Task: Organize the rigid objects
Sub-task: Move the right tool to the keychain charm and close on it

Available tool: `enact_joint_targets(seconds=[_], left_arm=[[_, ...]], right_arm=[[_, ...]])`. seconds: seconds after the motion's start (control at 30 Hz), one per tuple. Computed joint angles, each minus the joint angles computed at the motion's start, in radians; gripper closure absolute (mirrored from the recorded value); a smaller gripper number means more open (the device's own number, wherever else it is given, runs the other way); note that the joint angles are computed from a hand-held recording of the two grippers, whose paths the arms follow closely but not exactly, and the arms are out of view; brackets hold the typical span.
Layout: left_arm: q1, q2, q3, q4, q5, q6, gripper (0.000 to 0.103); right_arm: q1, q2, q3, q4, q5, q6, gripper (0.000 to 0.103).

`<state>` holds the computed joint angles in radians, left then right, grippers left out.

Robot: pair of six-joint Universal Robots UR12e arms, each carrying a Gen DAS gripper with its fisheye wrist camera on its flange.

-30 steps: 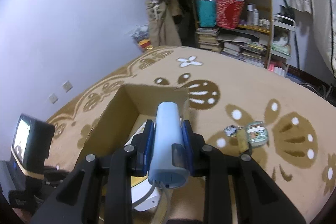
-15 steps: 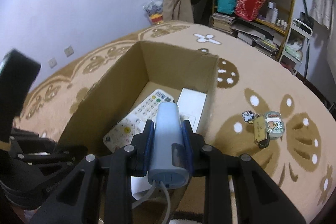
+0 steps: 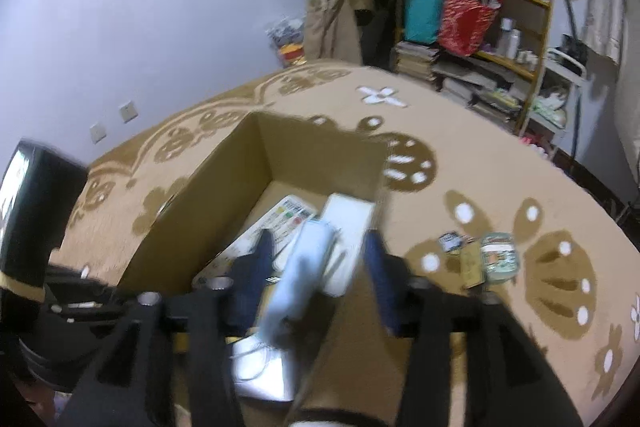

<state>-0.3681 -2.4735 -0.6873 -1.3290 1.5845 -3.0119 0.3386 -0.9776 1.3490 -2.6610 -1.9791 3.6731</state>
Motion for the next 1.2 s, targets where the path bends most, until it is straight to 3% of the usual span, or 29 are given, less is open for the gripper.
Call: enact_joint_targets(seconds=[0.1, 0.2, 0.37, 0.6, 1.2], left_arm=[[0.001, 0.000, 0.000, 0.000, -0.003, -0.001, 0.091], [0.001, 0.000, -0.001, 0.000, -0.003, 0.000, 0.091], [0.000, 0.000, 0.000, 0.001, 0.001, 0.003, 0.091], [-0.001, 0.000, -0.002, 0.004, 0.004, 0.005, 0.091], [-0.001, 0.001, -0.004, 0.006, 0.008, 0.007, 0.091]], right_arm=[[-0.004, -0.012, 0.019, -0.017, -0.071, 0.025, 0.027], [-0.009, -0.025, 0.040, -0.013, -0.146, 0.050, 0.005], [-0.028, -0.041, 0.066, 0.021, -0.211, 0.104, 0.003], [-0.076, -0.071, 0.138, 0.020, -0.115, 0.248, 0.003], [-0.150, -0.070, 0.239, -0.050, 0.150, 0.467, 0.005]])
